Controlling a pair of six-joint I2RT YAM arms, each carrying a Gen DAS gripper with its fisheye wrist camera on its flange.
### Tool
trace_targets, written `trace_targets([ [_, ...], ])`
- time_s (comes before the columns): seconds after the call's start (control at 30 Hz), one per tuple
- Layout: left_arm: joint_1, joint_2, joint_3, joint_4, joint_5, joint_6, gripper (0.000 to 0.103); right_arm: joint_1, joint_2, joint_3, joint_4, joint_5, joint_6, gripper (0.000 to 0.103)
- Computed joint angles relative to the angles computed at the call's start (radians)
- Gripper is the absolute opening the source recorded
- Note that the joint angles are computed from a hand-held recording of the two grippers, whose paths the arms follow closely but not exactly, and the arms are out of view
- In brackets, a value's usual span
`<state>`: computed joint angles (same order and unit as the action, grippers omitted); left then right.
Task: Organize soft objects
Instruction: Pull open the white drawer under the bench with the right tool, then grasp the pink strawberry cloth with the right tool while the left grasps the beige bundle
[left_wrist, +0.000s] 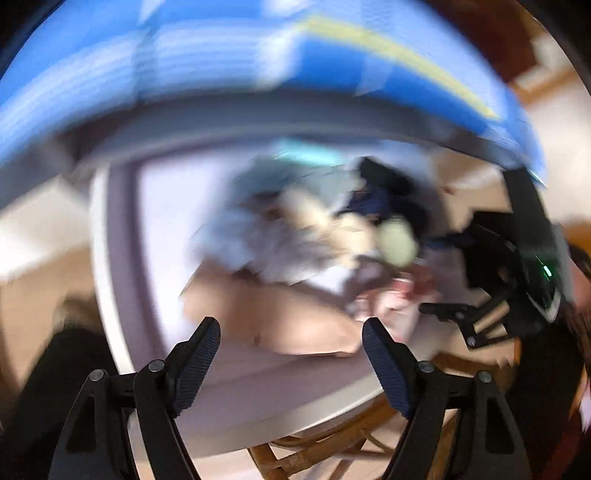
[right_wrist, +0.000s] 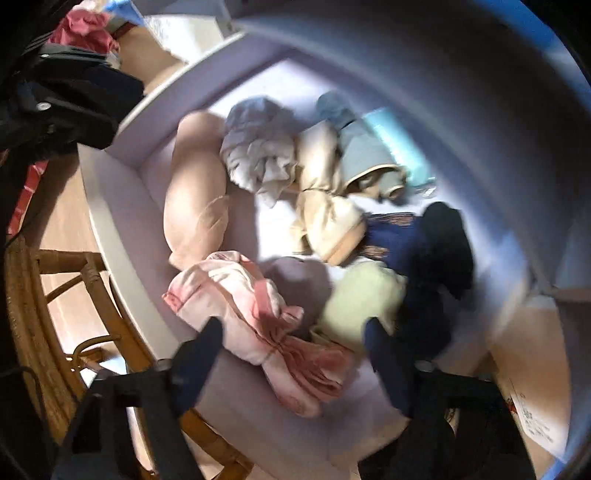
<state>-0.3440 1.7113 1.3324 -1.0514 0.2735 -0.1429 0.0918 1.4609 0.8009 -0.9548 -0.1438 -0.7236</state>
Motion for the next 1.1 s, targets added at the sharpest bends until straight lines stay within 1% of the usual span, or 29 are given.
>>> trace_targets([
  [0.07,0.02,0.029,-0.011,0.016,-0.002,-0.098,0.08,0.038,0.066,0.005,0.019,0.018,0.013,0.069],
  [0.13,0.037,0.034,-0.033,0.041,0.017,-0.156,0.08,0.055,0.136,0.026,-0.004,0.008,-0.003,0.069],
  [0.17,0.045,0.054,-0.018,0.046,0.025,-0.183,0.08,0.067,0.181,0.039,-0.018,-0.001,-0.015,0.069],
  [0.2,0.048,0.036,-0.03,0.044,0.029,-0.197,0.079,0.076,0.201,0.042,-0.023,-0.003,-0.021,0.069],
  [0.23,0.052,0.052,-0.017,0.052,0.033,-0.222,0.079,0.09,0.224,0.039,-0.013,0.001,-0.019,0.069],
  [0.33,0.024,0.031,-0.095,0.117,0.032,-0.288,0.079,0.113,0.287,0.038,0.016,-0.001,0.021,0.069],
  [0.4,0.019,0.065,-0.082,0.12,0.042,-0.32,0.079,0.112,0.327,0.04,0.04,-0.018,0.075,0.071],
  [0.43,0.009,0.056,-0.104,0.127,0.046,-0.339,0.079,0.111,0.328,0.036,0.05,-0.019,0.092,0.07],
  [0.47,0.002,0.069,-0.107,0.129,0.052,-0.353,0.078,0.112,0.321,0.032,0.052,-0.017,0.095,0.063],
  [0.5,-0.006,0.077,-0.114,0.135,0.054,-0.362,0.073,0.111,0.307,0.03,0.046,-0.024,0.092,0.057],
  [0.53,-0.029,0.062,-0.136,0.135,0.046,-0.384,0.07,0.105,0.299,0.033,0.036,-0.038,0.097,0.042],
  [0.57,-0.041,0.066,-0.144,0.137,0.038,-0.393,0.069,0.083,0.291,0.042,0.012,-0.068,0.108,0.029],
  [0.6,-0.051,0.05,-0.168,0.14,0.027,-0.403,0.068,0.064,0.274,0.045,0.0,-0.087,0.12,0.029],
  [0.63,-0.051,0.012,-0.221,0.147,0.02,-0.405,0.066,0.052,0.244,0.041,-0.002,-0.091,0.123,0.028],
  [0.77,-0.038,0.042,-0.238,0.151,0.048,-0.434,0.063,0.009,0.152,0.042,-0.033,-0.102,0.115,0.023],
  [0.87,-0.037,0.063,-0.25,0.16,0.085,-0.466,0.063,-0.05,0.099,0.068,-0.047,-0.167,0.146,0.022],
  [0.9,-0.039,0.065,-0.254,0.163,0.096,-0.473,0.063,-0.063,0.098,0.083,-0.039,-0.174,0.162,0.022],
  [1.0,-0.056,0.11,-0.256,0.208,0.141,-0.499,0.063,-0.086,0.08,0.079,0.045,-0.175,0.208,0.023],
  [1.03,-0.067,0.132,-0.249,0.214,0.141,-0.503,0.063,-0.078,0.082,0.082,0.055,-0.17,0.221,0.031],
  [1.07,-0.08,0.146,-0.247,0.225,0.135,-0.51,0.064,-0.073,0.135,0.093,0.09,-0.16,0.237,0.05],
  [1.1,-0.087,0.151,-0.248,0.232,0.129,-0.511,0.065,-0.072,0.149,0.087,0.093,-0.155,0.245,0.063],
])
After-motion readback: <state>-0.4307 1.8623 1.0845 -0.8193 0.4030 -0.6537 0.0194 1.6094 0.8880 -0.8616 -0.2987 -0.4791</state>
